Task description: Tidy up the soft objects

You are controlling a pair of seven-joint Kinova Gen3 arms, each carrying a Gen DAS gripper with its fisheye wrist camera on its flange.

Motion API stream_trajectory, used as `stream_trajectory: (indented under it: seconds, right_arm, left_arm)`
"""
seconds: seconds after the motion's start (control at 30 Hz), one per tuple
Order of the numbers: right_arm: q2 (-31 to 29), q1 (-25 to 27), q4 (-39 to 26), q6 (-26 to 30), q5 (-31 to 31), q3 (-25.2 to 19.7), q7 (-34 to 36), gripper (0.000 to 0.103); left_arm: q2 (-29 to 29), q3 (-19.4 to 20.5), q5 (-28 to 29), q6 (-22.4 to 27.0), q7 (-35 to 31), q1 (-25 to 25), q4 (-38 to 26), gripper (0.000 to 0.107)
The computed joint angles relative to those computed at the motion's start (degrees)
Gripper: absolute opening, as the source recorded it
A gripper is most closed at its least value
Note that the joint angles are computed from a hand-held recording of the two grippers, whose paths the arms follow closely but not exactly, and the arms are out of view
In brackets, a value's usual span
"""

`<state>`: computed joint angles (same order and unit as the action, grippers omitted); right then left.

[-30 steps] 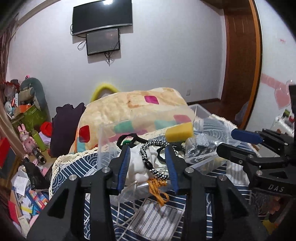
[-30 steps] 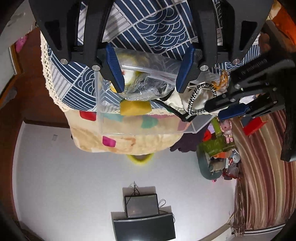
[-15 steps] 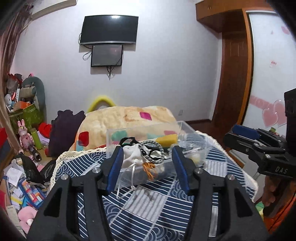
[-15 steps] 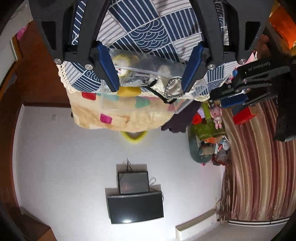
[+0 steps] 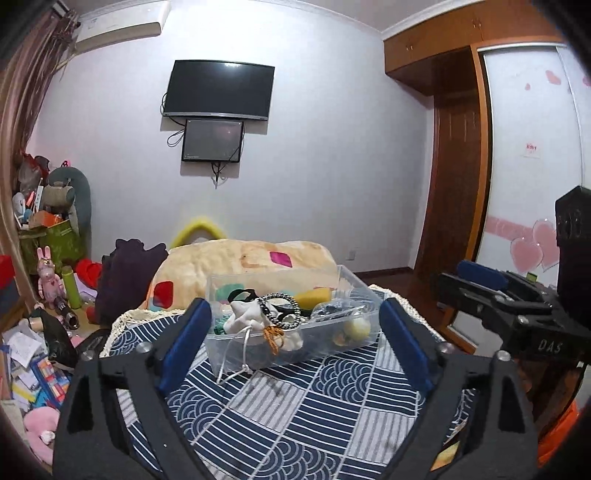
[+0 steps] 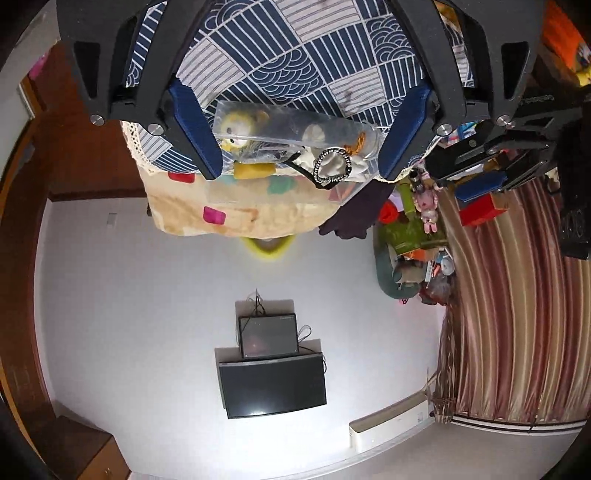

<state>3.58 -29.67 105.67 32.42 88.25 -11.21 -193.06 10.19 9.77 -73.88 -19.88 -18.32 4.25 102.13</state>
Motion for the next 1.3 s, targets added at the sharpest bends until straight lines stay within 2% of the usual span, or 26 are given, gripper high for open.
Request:
stream_trajectory:
  seconds: [0.1,0.23,0.57,1.3]
  right_arm:
    - [-0.5,-0.7,2.0,2.2,4.2,-0.7,-4.5,0.100]
    - [-0.4,-1.2,2.7,4.4,6.5,-1.3,-6.3,0.100]
    - [-0.5,-1.8,3.9,5.9,8.5,-2.0,-8.6,0.101]
    - [-0.6,-1.8,4.2,5.7,9.0,-2.1,-9.8,0.101]
  left_arm:
    - [-0.4,-0.2,4.9,0.4,-5.1,0.7,1.2,0.094]
    - [-0.7,0.7,10.1,1.0,-10.5,0.5,2.6,0.098]
    - [-0.8,2.3,11.8,0.3,-11.6,-1.4,3.4,0.099]
    - [-1.4,2.3,13.9,0.1,-13.4,-1.4,4.2,0.100]
